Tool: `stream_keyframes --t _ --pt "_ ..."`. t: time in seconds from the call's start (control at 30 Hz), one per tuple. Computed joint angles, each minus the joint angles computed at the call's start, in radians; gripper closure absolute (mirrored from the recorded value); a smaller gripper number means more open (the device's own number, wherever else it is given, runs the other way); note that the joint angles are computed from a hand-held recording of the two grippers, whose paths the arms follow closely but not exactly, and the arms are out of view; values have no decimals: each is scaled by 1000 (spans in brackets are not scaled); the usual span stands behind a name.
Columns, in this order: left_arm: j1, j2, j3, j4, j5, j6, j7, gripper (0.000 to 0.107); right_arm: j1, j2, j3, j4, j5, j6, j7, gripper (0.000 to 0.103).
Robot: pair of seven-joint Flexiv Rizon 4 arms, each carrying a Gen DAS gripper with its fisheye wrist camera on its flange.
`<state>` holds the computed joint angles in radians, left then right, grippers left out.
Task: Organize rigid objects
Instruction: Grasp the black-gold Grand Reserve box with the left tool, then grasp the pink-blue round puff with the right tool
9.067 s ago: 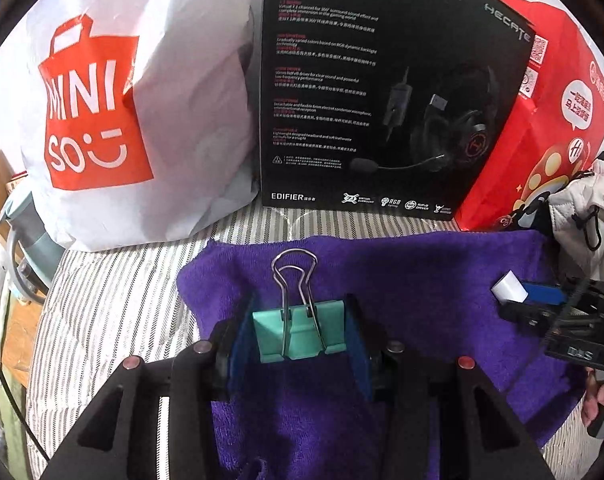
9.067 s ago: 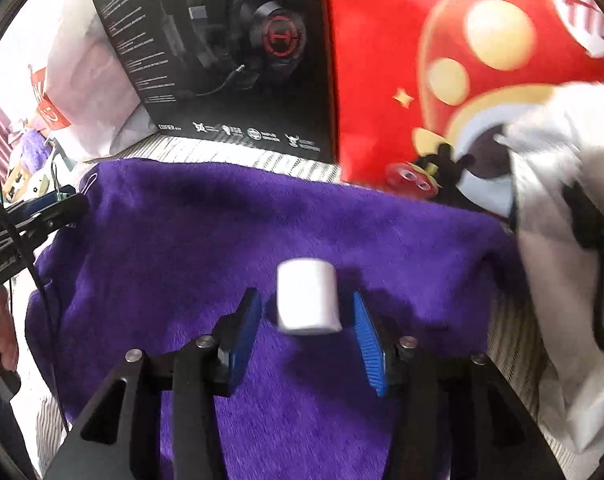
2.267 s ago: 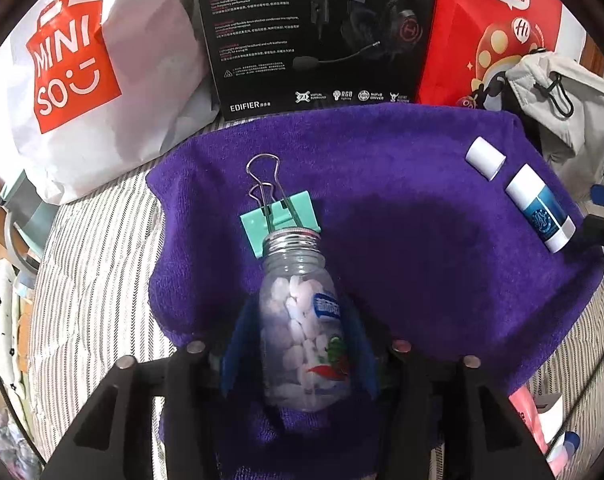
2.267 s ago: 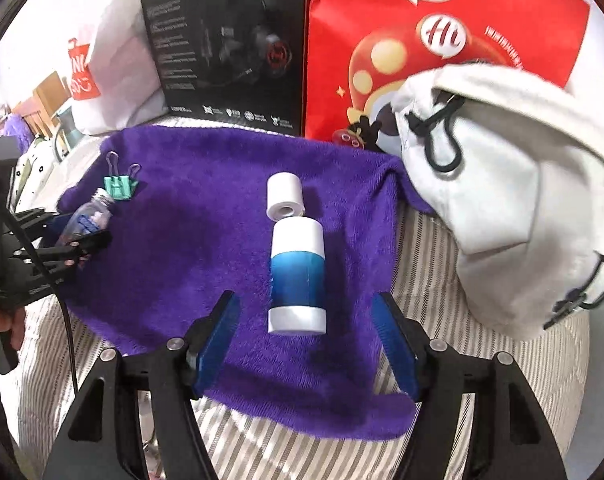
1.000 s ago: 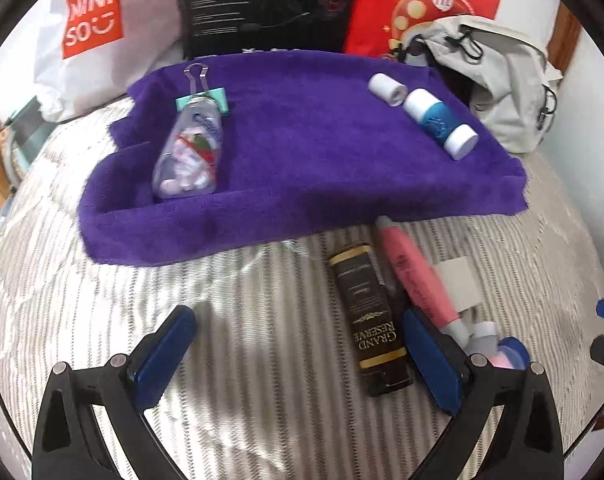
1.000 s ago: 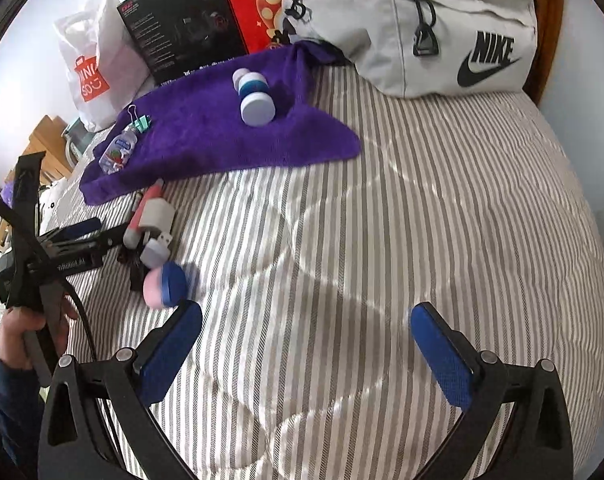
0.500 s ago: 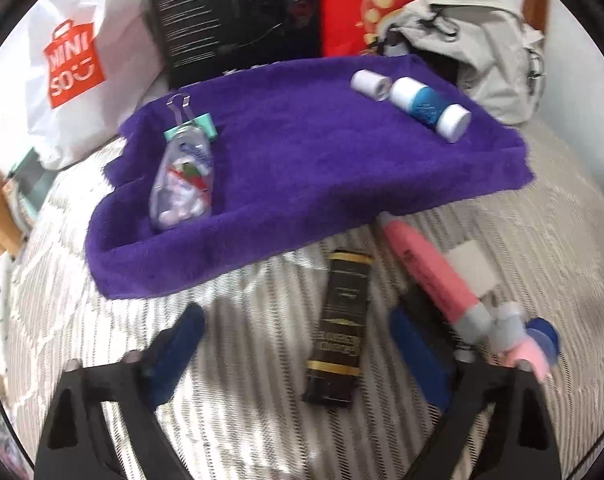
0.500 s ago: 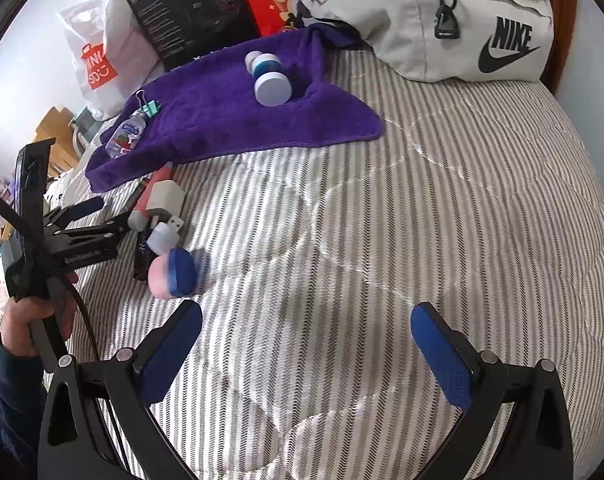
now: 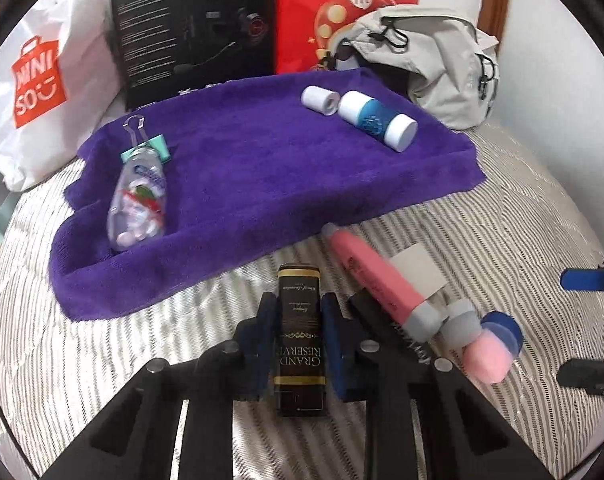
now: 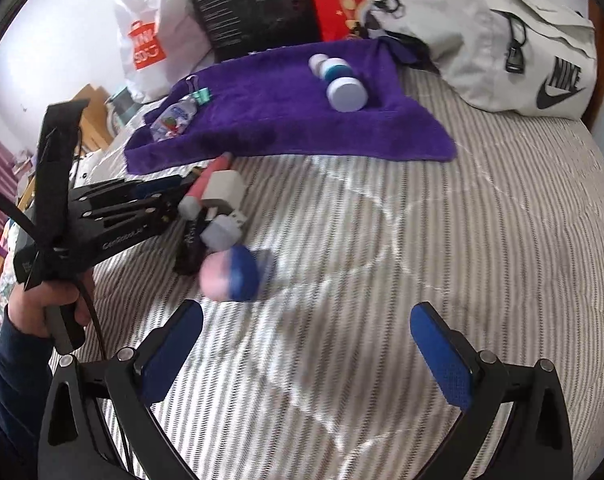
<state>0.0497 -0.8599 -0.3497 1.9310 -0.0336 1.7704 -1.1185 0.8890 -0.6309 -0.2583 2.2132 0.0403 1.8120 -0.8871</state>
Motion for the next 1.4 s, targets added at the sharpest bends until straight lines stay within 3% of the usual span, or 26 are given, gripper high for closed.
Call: stream_keyframes --t 0.23,0.37,0.57,0.73,0.9,1.03,1.23,1.4 --pt "-11 25 64 22 -14 15 -19 84 15 -45 1 -51 -4 9 -17 4" --pt "24 33 60 41 -12 18 -27 84 44 -88 -29 -90 -7 -9 -12 13" --pt "63 32 44 52 -5 23 -37 84 266 -167 -253 -91 30 -41 22 26" --pt "62 31 46 53 -1 27 -46 84 325 -192 -317 -83 20 -47 33 41" --pt "62 37 50 55 1 20 -48 84 315 -184 -311 -82 14 -39 21 67" --pt "77 45 41 68 3 22 -51 84 219 -149 -217 -80 14 0 2 67" --pt "129 57 -2 89 14 31 -65 84 172 -115 -172 -60 35 20 -17 67" --pt "134 74 -6 89 17 25 -74 84 182 -95 -182 -44 65 31 -33 67"
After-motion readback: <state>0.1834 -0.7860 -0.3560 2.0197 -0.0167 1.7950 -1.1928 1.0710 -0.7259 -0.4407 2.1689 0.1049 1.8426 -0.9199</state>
